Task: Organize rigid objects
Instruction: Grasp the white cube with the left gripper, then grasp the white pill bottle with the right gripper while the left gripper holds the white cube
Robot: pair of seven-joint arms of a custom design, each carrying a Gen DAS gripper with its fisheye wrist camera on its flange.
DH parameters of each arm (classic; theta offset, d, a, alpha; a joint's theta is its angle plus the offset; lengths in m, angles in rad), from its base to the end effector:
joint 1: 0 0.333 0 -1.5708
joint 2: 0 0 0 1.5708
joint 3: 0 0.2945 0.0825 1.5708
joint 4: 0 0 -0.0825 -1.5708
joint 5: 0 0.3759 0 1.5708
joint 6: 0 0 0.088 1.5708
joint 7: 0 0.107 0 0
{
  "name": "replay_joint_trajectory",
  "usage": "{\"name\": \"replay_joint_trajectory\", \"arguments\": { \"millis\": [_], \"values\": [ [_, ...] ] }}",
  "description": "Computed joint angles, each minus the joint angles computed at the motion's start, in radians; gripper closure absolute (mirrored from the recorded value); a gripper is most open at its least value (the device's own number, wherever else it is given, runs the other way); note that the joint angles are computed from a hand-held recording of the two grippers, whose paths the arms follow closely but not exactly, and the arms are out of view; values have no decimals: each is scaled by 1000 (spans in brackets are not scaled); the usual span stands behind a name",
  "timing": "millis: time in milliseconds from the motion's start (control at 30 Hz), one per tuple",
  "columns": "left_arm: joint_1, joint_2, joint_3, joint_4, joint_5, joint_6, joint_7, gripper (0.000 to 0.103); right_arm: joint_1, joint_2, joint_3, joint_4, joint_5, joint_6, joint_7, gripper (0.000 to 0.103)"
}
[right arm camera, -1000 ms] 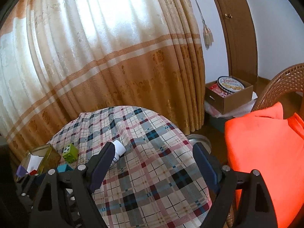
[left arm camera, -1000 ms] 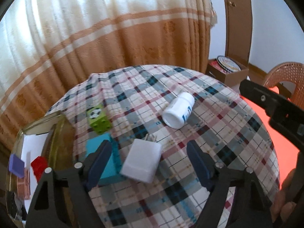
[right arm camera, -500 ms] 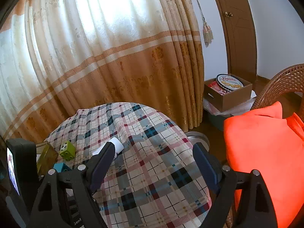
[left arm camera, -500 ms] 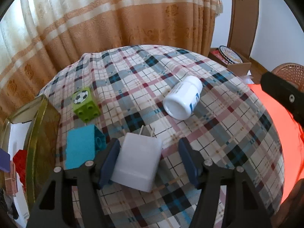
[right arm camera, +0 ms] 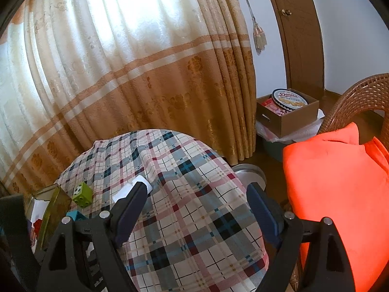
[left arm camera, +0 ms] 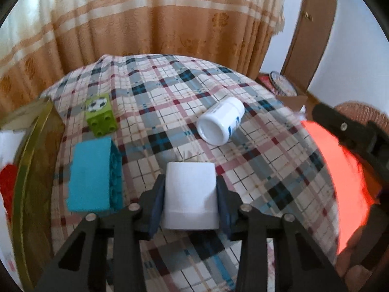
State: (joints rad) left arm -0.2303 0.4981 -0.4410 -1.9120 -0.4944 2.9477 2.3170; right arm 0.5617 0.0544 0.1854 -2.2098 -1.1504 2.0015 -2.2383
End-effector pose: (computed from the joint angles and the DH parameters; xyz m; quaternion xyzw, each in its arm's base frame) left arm 0.5435 -0.3609 0.2966 -0.3343 0.8836 -0.3236 0.0515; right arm 0.4194 0.3128 0.3470 -0.2242 0.8543 -0.3890 0.2619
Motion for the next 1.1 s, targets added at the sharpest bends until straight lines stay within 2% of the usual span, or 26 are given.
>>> {"name": "replay_joint_trajectory", "arguments": {
  "millis": [100,233,267,367,500,600,800,933,1000,1067,1100],
  "values": [
    [72,-3,-60,-3,-98,-38,19,64,-1,-3,-1,-4,0,9,3,17],
    [170,-47,-167,-70,-260,26,171,64,-12,-5,-6,-5,18,38,-16,17],
    [178,-60,-174,-80,-290,29,193,64,-13,-2,-7,-1,24,40,-25,17],
    [159,-98,-148,-103,-347,61,215,64,-20,19,-14,23,25,76,-70,17],
    [163,-122,-137,-107,-421,86,269,64,-31,46,-32,49,-12,146,-60,17],
    [161,-135,-121,-101,-466,102,296,64,-50,81,-55,86,-30,238,-52,17],
    [172,-155,-94,-84,-571,78,364,64,-59,194,-101,208,6,330,-122,17],
    [141,-159,-46,-75,-595,66,379,64,-66,252,-135,268,59,387,-172,17],
    [129,-158,-26,-71,-593,58,370,64,-60,276,-148,298,84,380,-201,18],
    [125,-162,-14,-73,-596,48,369,64,-49,302,-156,336,113,347,-253,27],
    [119,-162,-8,-72,-595,49,367,64,-45,313,-159,353,131,329,-288,36]
  ]
}}
